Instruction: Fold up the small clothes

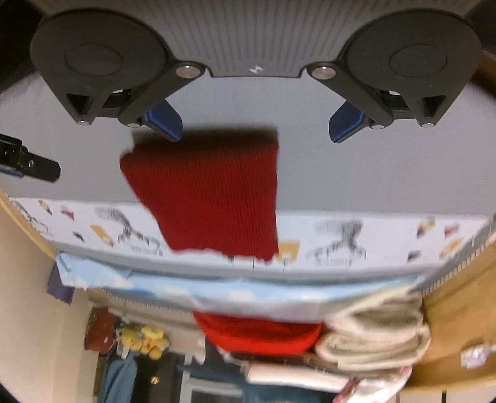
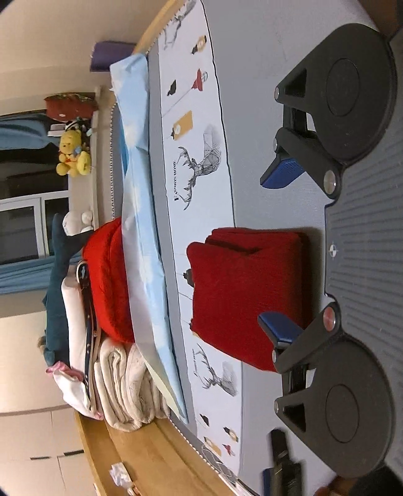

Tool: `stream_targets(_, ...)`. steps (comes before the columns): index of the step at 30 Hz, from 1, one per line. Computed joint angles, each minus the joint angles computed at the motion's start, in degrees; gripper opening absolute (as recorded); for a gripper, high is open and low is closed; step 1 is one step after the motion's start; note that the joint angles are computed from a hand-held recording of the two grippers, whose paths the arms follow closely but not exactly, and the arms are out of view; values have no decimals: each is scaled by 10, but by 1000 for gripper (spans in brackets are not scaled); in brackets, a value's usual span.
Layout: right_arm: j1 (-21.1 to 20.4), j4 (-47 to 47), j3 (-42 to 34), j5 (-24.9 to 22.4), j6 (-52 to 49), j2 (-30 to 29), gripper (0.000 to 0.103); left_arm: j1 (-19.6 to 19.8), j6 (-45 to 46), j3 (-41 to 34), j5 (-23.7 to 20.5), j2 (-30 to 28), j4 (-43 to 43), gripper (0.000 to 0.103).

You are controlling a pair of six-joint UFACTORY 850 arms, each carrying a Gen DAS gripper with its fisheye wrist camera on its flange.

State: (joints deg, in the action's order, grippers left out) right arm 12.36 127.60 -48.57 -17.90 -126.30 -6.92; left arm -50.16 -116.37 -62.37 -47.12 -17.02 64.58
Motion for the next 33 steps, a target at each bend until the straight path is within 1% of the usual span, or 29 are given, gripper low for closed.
stream_targets(1,4,0,10,5,-5,10,88,-4,5,-1,5,-2,-12,101)
stream_targets(3,10,-36,23,12,21,23,88,-7,12,-5,6,-7,-10,101)
stream_targets(5,15,-60,27,14,32,26,88,-12,5,-13,-13,-18,9,101)
stream_targets(6,18,-54,27,16,16,26,88,-13,2,-15,-15,-21,14,101)
stream_targets(8,27,-18,27,26,-33,24,88,-10,-10,-16,-3,-25,20,101)
stream_targets(10,32,-8,21,34,-46,17,88,-9,-17,-17,1,-27,32,101)
stream_targets(13,38,-13,16,42,-27,10,88,-10,-26,-17,-2,-29,49,101)
stream_targets(15,38,-21,15,37,-10,7,88,-8,-29,-16,6,-29,51,101)
stream_targets(17,39,-15,18,31,-18,6,88,-6,-28,-15,12,-29,47,101)
stream_targets(19,43,-10,14,37,-22,2,88,-3,-33,-12,15,-27,47,101)
stream_targets(21,42,-5,12,27,-20,-1,88,-1,-36,-8,20,-25,46,101)
stream_targets(27,48,8,6,30,-38,-11,88,4,-41,-4,22,-24,44,101)
stream_targets(33,48,28,9,26,-62,-9,88,5,-40,-3,22,-25,44,101)
